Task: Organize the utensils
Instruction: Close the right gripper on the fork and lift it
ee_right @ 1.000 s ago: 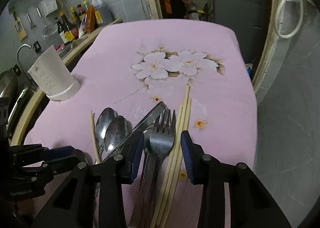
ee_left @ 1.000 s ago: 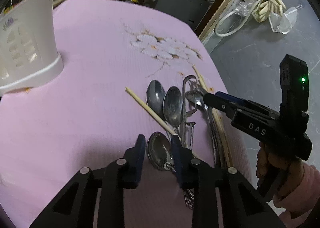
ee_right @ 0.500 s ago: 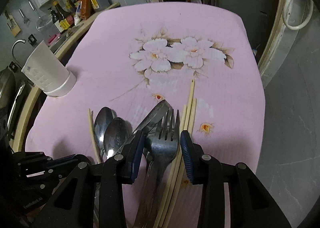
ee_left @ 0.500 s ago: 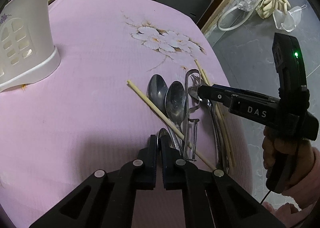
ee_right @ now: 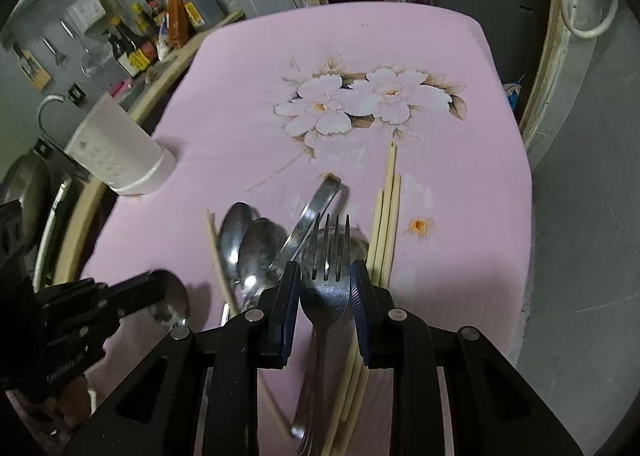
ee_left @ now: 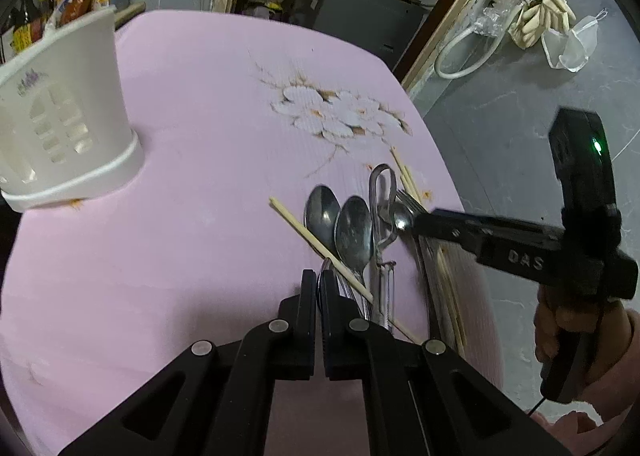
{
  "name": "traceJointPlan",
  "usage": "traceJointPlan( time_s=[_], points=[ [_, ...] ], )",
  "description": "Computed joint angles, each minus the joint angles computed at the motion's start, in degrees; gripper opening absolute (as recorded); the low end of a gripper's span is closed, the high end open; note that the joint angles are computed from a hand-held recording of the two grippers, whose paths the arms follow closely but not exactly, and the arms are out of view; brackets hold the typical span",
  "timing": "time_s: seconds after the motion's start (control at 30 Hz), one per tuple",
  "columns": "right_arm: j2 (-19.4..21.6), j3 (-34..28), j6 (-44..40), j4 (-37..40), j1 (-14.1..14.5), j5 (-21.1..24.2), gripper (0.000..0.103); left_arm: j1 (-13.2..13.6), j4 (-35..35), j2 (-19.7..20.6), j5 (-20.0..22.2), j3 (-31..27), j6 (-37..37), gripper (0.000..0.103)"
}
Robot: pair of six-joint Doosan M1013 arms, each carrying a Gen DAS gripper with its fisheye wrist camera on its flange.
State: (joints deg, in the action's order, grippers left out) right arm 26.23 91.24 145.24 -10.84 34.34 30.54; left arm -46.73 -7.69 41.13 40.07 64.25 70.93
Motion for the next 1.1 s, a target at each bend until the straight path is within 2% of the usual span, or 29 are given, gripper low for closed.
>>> traceJointPlan(
  time_s=[0.1, 0.33, 0.47, 0.57, 0.87, 0.97, 1.0, 1.1],
  points=[
    [-0.64, 0.95, 1.97, -1.85, 0.59, -1.61, 0.022, -0.04, 2.34, -0.71, -0.93, 0.49, -1.25, 0.003],
    [-0.39, 1.3, 2.65, 2.71, 1.05, -3.4, 0.022, 0.37, 4.28, -1.46, -0.93, 0.73, -1.21, 0.003],
    [0.32, 0.14, 6.43, -0.79, 2.26, -2.58, 0.022, 0.99, 3.52, -2.01, -0.91, 1.03, 0.39, 0.003],
    [1.79, -1.94, 6.3, 0.02, 2.76, 0.13, 0.022, 1.84, 1.47, -2.07, -0.65, 1.07, 3.58, 0.003],
    [5.37, -7.1, 3.24, 5.23, 2.72, 7.95, 0.027, 3.81, -3.05, -0.44, 5.12, -0.89, 9.82, 0.003],
    [6.76, -9.78, 2.18, 4.01, 3.2, 12.61, 0.025, 4.2, -4.71, -0.42, 5.29, -0.67, 11.88, 0.003],
    [6.86, -10.23, 2.31, 3.58, 3.33, 13.45, 0.022, 4.29, -5.05, -0.46, 5.25, -0.62, 12.37, 0.003],
    [6.51, -10.8, 4.91, 1.04, 4.03, 14.68, 0.021, 4.63, -6.16, -0.78, 4.76, -0.22, 14.08, 0.003]
  ],
)
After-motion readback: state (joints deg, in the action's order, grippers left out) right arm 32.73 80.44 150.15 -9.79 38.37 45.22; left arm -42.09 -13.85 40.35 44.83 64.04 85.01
